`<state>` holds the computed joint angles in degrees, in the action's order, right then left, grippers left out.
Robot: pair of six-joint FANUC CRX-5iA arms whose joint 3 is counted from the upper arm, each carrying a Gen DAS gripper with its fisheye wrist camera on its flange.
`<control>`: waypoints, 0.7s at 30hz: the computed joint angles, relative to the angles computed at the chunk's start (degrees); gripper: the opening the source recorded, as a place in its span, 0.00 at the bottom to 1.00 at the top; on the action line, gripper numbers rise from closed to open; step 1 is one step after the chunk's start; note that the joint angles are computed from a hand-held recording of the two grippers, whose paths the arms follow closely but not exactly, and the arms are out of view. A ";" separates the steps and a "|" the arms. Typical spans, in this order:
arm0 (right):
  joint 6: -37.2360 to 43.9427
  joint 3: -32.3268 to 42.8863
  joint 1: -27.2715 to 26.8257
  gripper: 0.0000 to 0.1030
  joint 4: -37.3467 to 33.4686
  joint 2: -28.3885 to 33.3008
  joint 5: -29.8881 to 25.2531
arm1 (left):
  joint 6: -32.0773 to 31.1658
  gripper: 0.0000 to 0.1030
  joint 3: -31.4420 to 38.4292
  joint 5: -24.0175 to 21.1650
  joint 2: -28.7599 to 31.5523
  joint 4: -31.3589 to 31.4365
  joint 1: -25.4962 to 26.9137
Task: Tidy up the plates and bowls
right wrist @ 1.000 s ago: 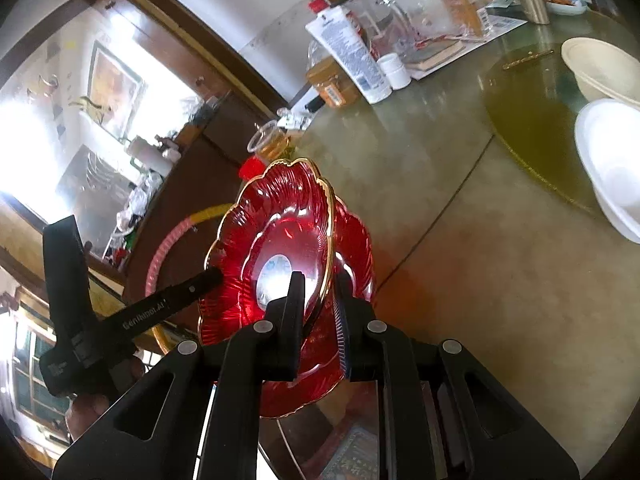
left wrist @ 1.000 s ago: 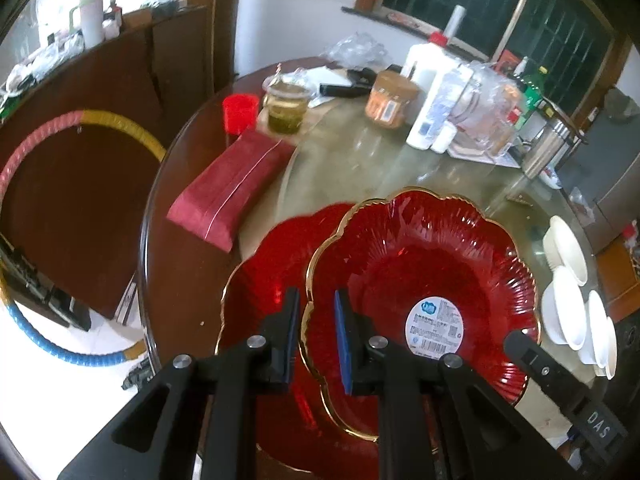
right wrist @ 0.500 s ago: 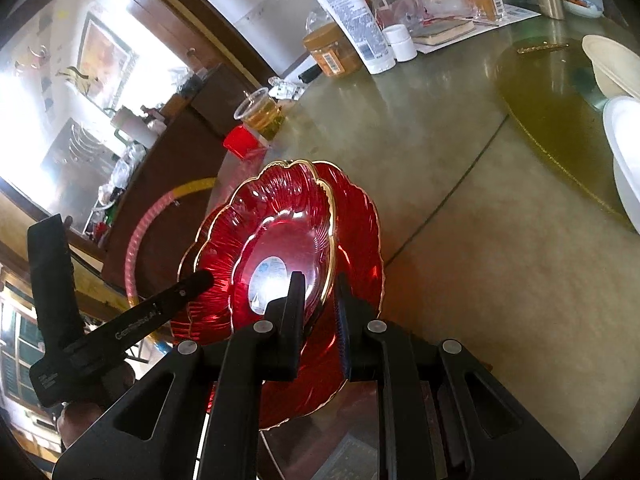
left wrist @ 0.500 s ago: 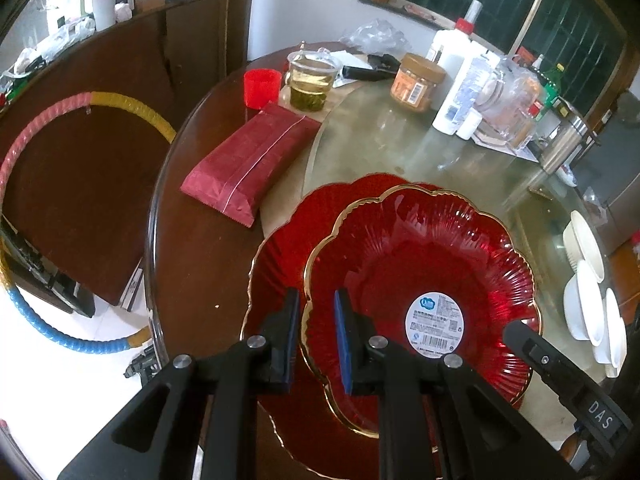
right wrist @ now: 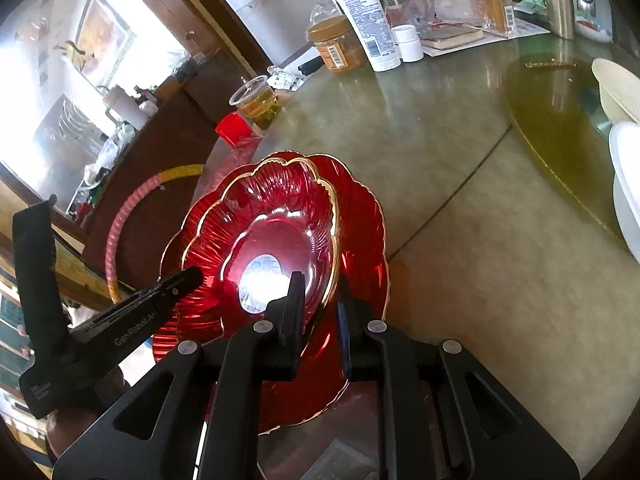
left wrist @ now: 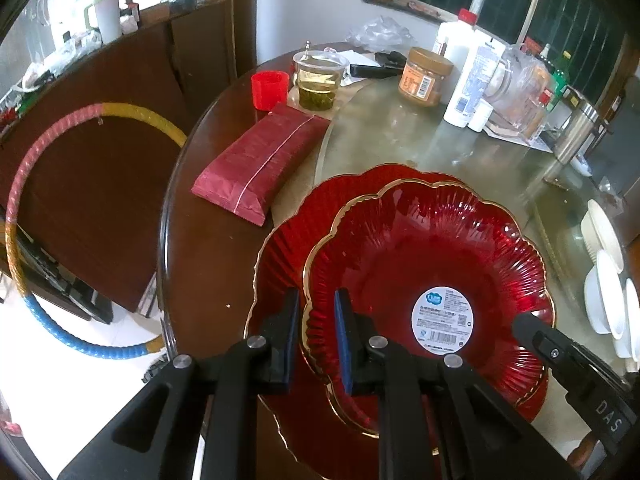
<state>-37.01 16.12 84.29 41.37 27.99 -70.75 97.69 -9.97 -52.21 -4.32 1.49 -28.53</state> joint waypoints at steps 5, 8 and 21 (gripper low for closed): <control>3.45 2.78 -0.26 0.14 -2.18 1.25 -1.86 | 2.33 0.15 1.38 -0.47 0.31 -4.44 -1.78; 5.86 4.60 -0.47 0.14 -3.72 1.94 -3.09 | 3.71 0.15 2.13 -0.71 0.53 -6.84 -2.77; 12.89 10.51 -1.33 0.14 -8.64 4.12 -6.83 | 4.82 0.16 3.33 -2.06 0.94 -9.28 -3.89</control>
